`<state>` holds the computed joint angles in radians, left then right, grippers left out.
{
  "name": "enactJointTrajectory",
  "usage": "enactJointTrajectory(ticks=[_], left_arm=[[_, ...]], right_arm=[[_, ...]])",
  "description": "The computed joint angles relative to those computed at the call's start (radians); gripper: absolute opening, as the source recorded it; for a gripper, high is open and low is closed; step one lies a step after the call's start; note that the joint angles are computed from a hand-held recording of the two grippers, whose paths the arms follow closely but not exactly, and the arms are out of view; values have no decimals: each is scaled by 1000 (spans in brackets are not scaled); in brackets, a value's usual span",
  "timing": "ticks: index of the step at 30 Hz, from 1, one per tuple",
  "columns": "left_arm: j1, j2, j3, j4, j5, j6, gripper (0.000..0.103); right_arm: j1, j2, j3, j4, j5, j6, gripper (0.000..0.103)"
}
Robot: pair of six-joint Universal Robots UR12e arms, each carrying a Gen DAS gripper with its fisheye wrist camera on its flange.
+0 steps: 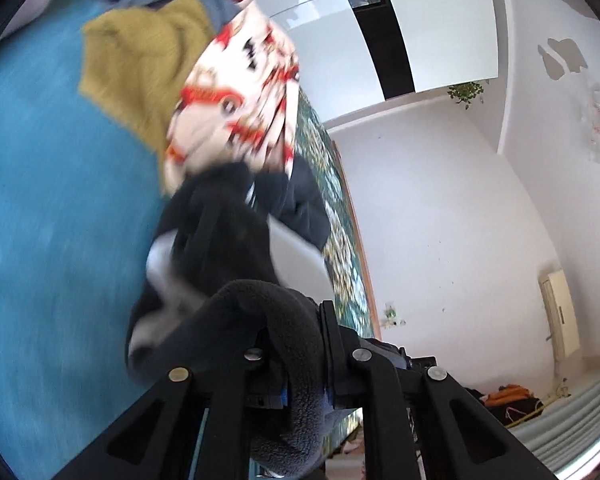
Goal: Fold clothes
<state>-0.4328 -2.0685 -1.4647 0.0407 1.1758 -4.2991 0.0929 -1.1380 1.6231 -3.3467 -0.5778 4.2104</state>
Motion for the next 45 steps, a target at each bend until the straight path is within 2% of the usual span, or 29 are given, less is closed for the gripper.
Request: enactJointTrajectory(ticks=[4,7,10,12,14,16,18,20,21,23,24,25,29,31,33,37,41,42,43,44,45], left_arm=[[38,-77,110,-20,-23,-76,14],[63,-129,167,-32,-40,-149,13],[80,-174,194,-4,-59,-241,15],[90,-206,215,20,-70,-306,23],[94,-233,225,110,-52,-397,32],[94,-258,234,208,-17,-488,46],[91,-268,242,234,18,-507,51],[88,-253,235,190,55,-451,55],[89,-244,228,176,58,-422,55],[90,-222,205,165,74,-361,56],[89,-207,192,146,87,-318,59],[86,-181,175,86,107,-235,62],[64,-133,187,-193,141,89,63],[55,-140,216,-270,134,173,63],[45,-152,252,-337,144,240,63],[31,-184,334,-460,168,338,63],[24,-200,371,-509,193,344,61],[22,-198,369,-502,203,348,54],[19,-196,368,-502,213,354,40],[16,-194,368,-505,225,364,33],[12,-192,369,-509,237,373,19]], right_arm=[[2,95,-148,42,-25,92,11],[0,144,-217,103,-52,123,11],[-2,185,-264,154,-69,147,14],[-3,209,-287,178,-76,168,14],[-4,235,-312,198,-83,193,14],[-7,259,-328,150,-85,264,15],[-10,281,-343,97,-86,330,18],[-13,288,-347,45,-96,373,34],[-14,289,-347,21,-104,390,46],[-21,272,-329,-6,-142,370,50],[-24,252,-311,23,-163,319,50],[-27,222,-285,86,-191,233,50],[-25,141,-231,357,-259,-83,50],[-15,132,-241,472,-287,-188,50],[-4,138,-262,552,-309,-255,50],[14,177,-316,576,-298,-291,50],[32,195,-363,619,-355,-322,50],[35,194,-363,614,-365,-318,50],[37,194,-363,603,-369,-313,48],[40,194,-367,593,-374,-317,44],[43,194,-370,586,-380,-324,29]])
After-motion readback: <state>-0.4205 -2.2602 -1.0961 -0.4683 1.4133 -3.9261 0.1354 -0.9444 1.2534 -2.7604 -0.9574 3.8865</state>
